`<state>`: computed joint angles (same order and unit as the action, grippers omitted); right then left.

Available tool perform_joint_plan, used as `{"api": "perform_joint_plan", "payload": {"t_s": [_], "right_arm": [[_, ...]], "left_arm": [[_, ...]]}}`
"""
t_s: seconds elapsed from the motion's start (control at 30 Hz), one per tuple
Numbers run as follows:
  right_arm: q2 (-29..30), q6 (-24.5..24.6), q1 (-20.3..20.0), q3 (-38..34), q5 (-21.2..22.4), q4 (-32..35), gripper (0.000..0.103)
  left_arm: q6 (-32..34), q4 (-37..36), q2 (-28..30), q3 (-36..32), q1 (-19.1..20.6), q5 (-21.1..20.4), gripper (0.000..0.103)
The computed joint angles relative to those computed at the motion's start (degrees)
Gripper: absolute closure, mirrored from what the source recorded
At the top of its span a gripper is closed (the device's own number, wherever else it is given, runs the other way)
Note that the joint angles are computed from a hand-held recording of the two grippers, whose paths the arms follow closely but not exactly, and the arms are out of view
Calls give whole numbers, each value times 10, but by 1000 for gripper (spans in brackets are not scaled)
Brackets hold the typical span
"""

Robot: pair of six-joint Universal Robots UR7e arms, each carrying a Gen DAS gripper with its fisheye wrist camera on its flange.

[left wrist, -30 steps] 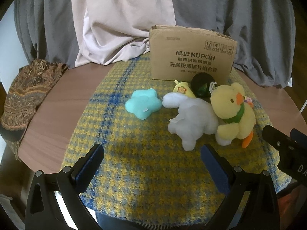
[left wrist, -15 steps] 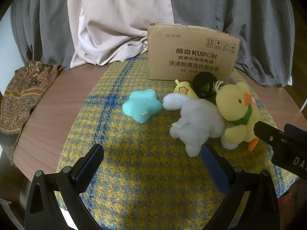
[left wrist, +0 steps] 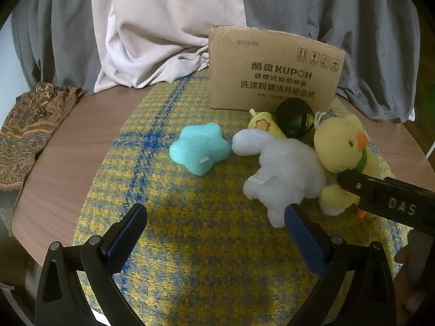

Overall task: Organize objects
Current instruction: 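Close the right tool on the yellow duck while the left tool grasps the white plush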

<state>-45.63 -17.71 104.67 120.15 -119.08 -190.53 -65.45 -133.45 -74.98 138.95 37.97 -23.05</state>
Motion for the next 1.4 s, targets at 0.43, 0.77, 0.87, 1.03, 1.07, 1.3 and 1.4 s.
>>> {"api": "perform_joint_plan", "payload": {"t_s": [0.43,0.77,0.87,1.03,1.07,1.3,1.4], "right_arm": [[-21,4,-27,6,73,39,49],[-51,-14,-32,38,77,-20,52],[-59,-15,-34,44,73,-31,52],[-64,-11,-42,47,70,-29,52],[-67,-11,-44,48,71,-28,52],[-63,-13,-41,49,70,-30,52],[-62,-13,-40,49,69,-31,52]], "left_arm": [[79,-91,28,-5,8,-15,0],[192,-224,87,-23,25,-32,0],[220,-255,105,-32,35,-39,0],[247,-270,128,-47,49,-45,0],[251,-274,130,-47,51,-47,0],[294,-312,143,-54,69,-68,13],[323,-333,150,-60,76,-87,26]]}}
